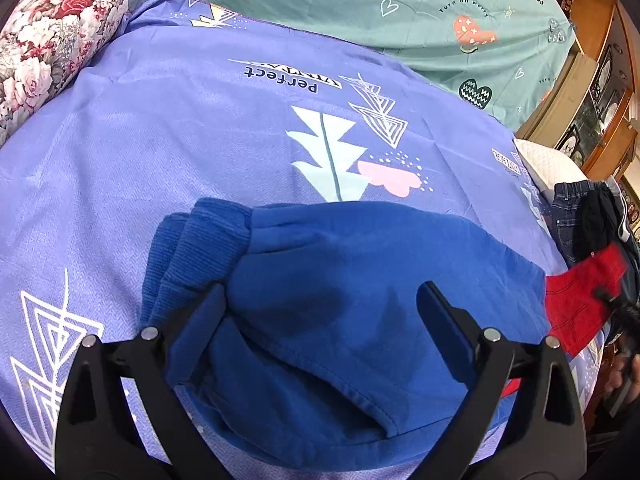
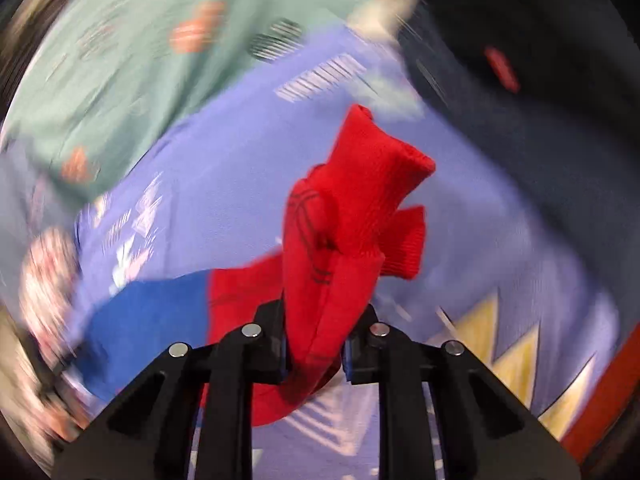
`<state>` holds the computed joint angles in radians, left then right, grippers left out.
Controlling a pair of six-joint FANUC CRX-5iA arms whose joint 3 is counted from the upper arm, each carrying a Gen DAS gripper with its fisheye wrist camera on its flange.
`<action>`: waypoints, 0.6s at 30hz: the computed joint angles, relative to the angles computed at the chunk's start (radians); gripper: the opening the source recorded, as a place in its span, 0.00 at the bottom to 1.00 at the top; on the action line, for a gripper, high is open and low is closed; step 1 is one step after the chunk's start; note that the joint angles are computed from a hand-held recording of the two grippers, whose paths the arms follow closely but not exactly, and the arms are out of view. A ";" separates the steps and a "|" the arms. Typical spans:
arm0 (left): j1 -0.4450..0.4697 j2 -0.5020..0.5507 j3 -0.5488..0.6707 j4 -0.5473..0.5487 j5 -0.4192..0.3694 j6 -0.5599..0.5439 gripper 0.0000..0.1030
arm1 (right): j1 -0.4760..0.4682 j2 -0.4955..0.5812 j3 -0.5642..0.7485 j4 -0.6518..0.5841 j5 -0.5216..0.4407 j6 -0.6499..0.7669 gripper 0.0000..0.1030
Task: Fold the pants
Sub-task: 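Grasp the red leg cuff with the right gripper and lift it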
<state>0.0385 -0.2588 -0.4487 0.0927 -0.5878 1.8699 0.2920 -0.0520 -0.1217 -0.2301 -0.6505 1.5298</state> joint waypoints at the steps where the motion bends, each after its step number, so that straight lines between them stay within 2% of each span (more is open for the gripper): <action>1: -0.003 0.003 0.005 -0.008 -0.004 0.005 0.95 | 0.067 -0.023 -0.033 0.086 0.037 0.006 0.19; 3: -0.002 0.002 0.003 -0.006 -0.001 0.003 0.95 | 0.201 -0.042 -0.087 0.246 0.073 0.019 0.24; 4: 0.003 -0.002 -0.006 0.012 0.006 -0.010 0.95 | 0.244 -0.029 -0.083 0.266 0.049 0.052 0.27; 5: 0.008 -0.006 -0.014 0.029 0.014 -0.023 0.95 | 0.274 -0.002 -0.055 0.240 -0.004 0.120 0.46; 6: 0.012 -0.009 -0.021 0.042 0.019 -0.034 0.95 | 0.299 0.038 -0.015 0.185 -0.077 0.208 0.58; 7: 0.014 -0.011 -0.028 0.054 0.025 -0.043 0.95 | 0.310 0.063 0.003 0.158 -0.115 0.249 0.58; 9: 0.016 -0.013 -0.033 0.062 0.028 -0.048 0.95 | 0.339 0.101 0.005 0.186 -0.163 0.235 0.58; 11: 0.018 -0.014 -0.036 0.069 0.031 -0.056 0.95 | 0.326 0.086 0.005 0.144 -0.168 0.276 0.59; 15: 0.020 -0.014 -0.040 0.081 0.034 -0.065 0.95 | 0.181 0.071 0.146 -0.183 -0.342 0.501 0.64; 18: 0.022 -0.016 -0.044 0.090 0.037 -0.071 0.95 | 0.113 0.084 0.214 -0.292 -0.394 0.515 0.64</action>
<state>0.0605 -0.2751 -0.4926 0.1824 -0.5504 1.7990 0.4051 0.0315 0.0925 -0.5219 -1.0445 2.0451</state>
